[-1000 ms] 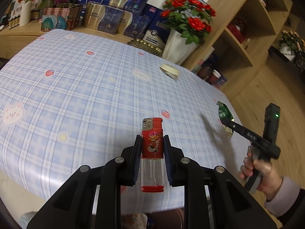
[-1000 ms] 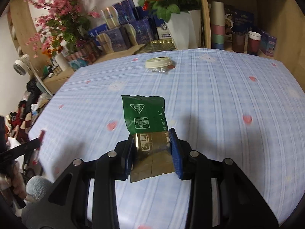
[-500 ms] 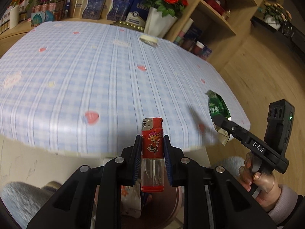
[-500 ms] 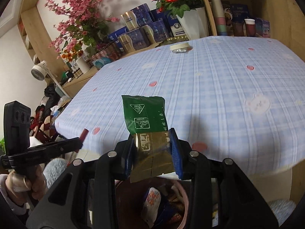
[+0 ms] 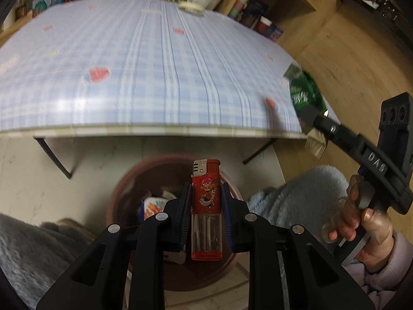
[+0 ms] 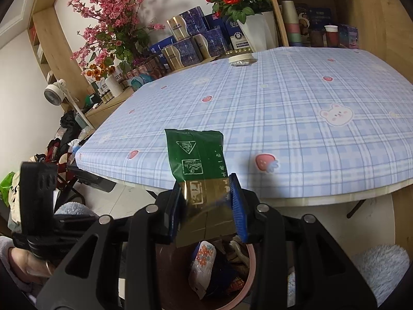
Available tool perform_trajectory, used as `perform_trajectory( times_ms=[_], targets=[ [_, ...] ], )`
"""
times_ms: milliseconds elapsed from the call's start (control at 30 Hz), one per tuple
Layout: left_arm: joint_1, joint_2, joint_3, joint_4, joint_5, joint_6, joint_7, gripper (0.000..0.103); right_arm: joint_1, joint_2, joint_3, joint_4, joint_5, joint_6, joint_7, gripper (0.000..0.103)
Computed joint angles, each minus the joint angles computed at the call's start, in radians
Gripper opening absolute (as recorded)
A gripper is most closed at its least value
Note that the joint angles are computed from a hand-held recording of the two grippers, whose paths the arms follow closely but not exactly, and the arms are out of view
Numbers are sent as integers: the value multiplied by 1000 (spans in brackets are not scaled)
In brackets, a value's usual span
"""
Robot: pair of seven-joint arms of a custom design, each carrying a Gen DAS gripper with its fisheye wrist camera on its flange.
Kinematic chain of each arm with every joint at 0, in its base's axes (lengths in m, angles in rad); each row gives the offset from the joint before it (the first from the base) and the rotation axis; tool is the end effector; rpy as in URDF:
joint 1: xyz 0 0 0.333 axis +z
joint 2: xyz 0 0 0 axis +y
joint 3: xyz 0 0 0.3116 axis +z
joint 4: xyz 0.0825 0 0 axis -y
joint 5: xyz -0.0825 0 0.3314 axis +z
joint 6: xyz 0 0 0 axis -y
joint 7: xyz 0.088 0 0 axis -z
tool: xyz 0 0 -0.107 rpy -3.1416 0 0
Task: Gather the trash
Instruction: 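Open the left tool over the bin to drop the red lighter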
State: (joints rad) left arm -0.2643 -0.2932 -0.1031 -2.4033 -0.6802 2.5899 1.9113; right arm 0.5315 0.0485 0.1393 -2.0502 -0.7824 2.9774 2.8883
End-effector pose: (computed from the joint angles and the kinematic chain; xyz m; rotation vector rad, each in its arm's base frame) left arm 0.4149 -0.1502 0.4975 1.8712 -2.3137 0.9995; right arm 0.4042 0.3813 0.5272 -1.6291 1.5224 -0.3176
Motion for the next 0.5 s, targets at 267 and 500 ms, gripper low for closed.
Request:
perform_trajectory(
  times_ms=[267, 500],
  targets=[
    [2, 92, -15, 59, -3, -103, 5, 22, -6, -2, -4, -21, -10, 13, 16, 37],
    [17, 152, -58, 105, 40, -216, 36, 22, -12, 1, -8, -31, 11, 29, 11, 37]
  ],
)
